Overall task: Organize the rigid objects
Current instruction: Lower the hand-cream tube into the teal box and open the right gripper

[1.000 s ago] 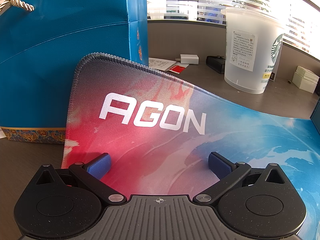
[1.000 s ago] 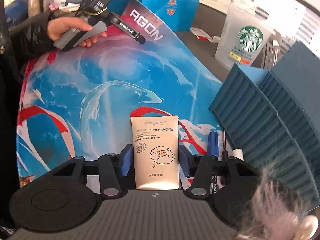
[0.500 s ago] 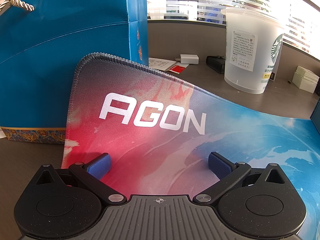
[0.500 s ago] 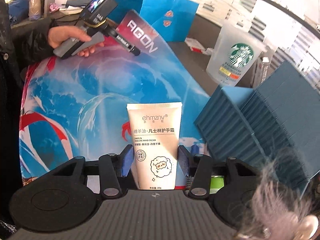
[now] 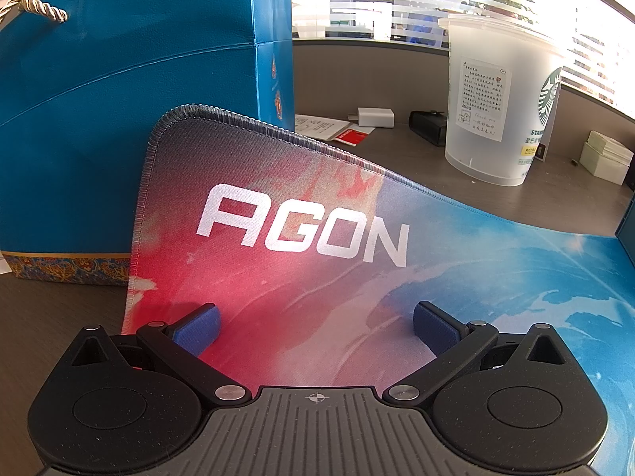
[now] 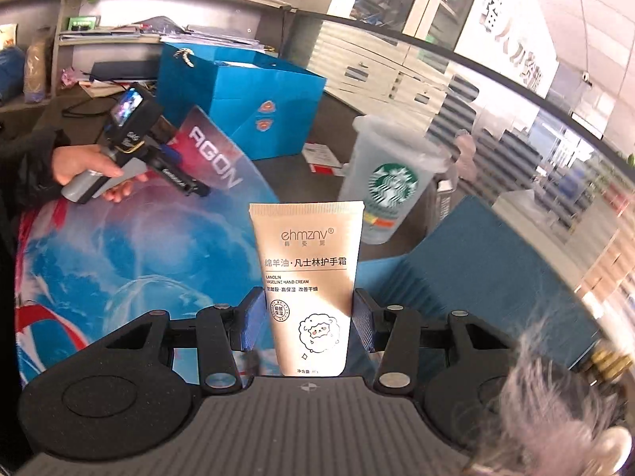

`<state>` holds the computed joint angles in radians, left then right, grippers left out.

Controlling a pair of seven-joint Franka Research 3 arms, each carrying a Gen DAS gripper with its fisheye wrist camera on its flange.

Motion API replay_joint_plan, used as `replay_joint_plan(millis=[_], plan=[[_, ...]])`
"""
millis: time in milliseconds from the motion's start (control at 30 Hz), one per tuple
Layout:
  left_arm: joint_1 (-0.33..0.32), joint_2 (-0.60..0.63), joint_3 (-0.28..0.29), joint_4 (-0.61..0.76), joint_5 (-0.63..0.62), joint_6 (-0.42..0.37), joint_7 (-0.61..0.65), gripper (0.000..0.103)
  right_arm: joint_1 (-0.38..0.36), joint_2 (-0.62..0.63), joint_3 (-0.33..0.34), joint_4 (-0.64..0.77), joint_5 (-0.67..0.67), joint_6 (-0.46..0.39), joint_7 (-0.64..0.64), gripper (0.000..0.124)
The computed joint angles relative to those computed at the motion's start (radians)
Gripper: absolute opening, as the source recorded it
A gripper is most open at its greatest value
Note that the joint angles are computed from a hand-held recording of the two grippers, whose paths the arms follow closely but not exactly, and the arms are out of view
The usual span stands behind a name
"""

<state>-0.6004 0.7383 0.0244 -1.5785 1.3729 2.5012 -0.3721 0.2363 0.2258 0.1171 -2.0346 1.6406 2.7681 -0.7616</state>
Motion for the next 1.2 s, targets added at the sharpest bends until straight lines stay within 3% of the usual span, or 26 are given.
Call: replay_joint_plan(millis=[200,367,533,633,1033,1200], plan=[[0.000,0.000,0.000,0.000,0.000,0.000,0.000,0.103,0.000,0.024,-0.001,0.063,-0.170,0.049,0.126,0.044],[0.000,0.000,0.000,0.000,0.000,0.000,0.000,0.103,0.000,0.093,-0.009,0.140,-0.454,0.091,0.352,0.044],[0.000,0.000,0.000,0.000,0.000,0.000,0.000,0.103,0.042,0.179,-0.089,0.240,-0.811,0.040,0.664,0.044],[0.000,0.000,0.000,0.000,0.000,0.000,0.000,0.103,0.058,0.236,-0.122,0.309,-0.957,0.002,0.783,0.044],[0.000,0.000,0.000,0.000,0.000,0.000,0.000,0.103,0.005,0.400,-0.077,0.536,-1.247,-0.172,1.004,0.045],[0.000,0.000,0.000,0.000,0.000,0.001,0.000,0.103,-0.028,0.434,-0.035,0.581,-1.306,-0.200,1.051,0.045]])
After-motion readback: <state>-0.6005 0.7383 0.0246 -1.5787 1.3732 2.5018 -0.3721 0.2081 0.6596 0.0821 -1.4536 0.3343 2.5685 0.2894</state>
